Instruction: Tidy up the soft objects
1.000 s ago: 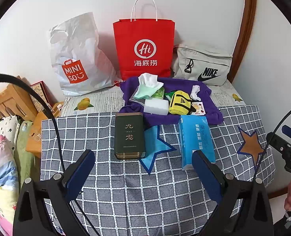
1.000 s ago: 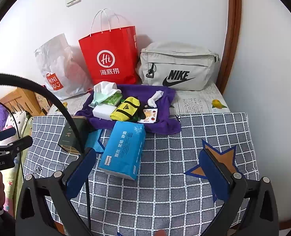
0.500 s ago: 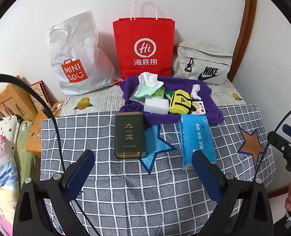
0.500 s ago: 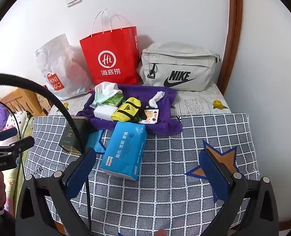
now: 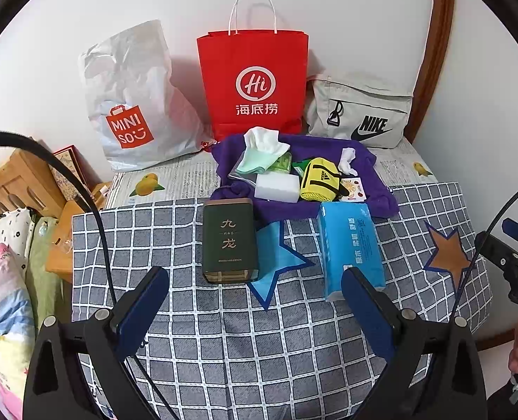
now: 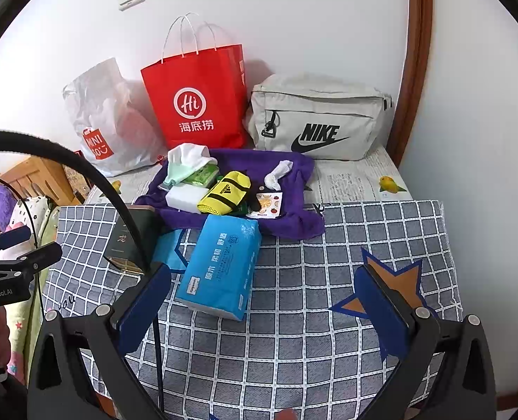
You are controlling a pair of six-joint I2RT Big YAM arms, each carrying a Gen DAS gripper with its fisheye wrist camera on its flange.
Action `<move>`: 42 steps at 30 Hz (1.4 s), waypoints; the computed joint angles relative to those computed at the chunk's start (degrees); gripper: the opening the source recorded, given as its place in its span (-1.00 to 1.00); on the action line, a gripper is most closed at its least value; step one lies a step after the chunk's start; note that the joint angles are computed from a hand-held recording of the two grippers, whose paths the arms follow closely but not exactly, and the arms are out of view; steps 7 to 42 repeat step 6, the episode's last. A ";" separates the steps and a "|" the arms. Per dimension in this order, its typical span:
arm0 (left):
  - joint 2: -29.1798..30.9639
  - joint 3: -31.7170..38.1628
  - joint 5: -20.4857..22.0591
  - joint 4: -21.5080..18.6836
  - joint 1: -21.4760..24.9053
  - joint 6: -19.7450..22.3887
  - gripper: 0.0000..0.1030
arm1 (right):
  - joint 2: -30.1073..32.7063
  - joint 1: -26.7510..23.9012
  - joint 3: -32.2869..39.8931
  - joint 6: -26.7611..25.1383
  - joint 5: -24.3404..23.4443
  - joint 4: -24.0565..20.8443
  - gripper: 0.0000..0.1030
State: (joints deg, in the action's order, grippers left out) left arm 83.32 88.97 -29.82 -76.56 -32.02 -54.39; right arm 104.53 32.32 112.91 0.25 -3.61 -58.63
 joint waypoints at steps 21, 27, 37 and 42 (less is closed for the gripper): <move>0.66 0.81 -0.51 0.34 -0.04 1.03 0.93 | 0.60 -0.05 0.51 -0.20 -0.06 -0.29 0.99; 0.66 0.81 -0.51 0.34 -0.04 1.03 0.93 | 0.60 -0.05 0.51 -0.20 -0.06 -0.29 0.99; 0.66 0.81 -0.51 0.34 -0.04 1.03 0.93 | 0.60 -0.05 0.51 -0.20 -0.06 -0.29 0.99; 0.66 0.81 -0.51 0.34 -0.04 1.03 0.93 | 0.60 -0.05 0.51 -0.20 -0.06 -0.29 0.99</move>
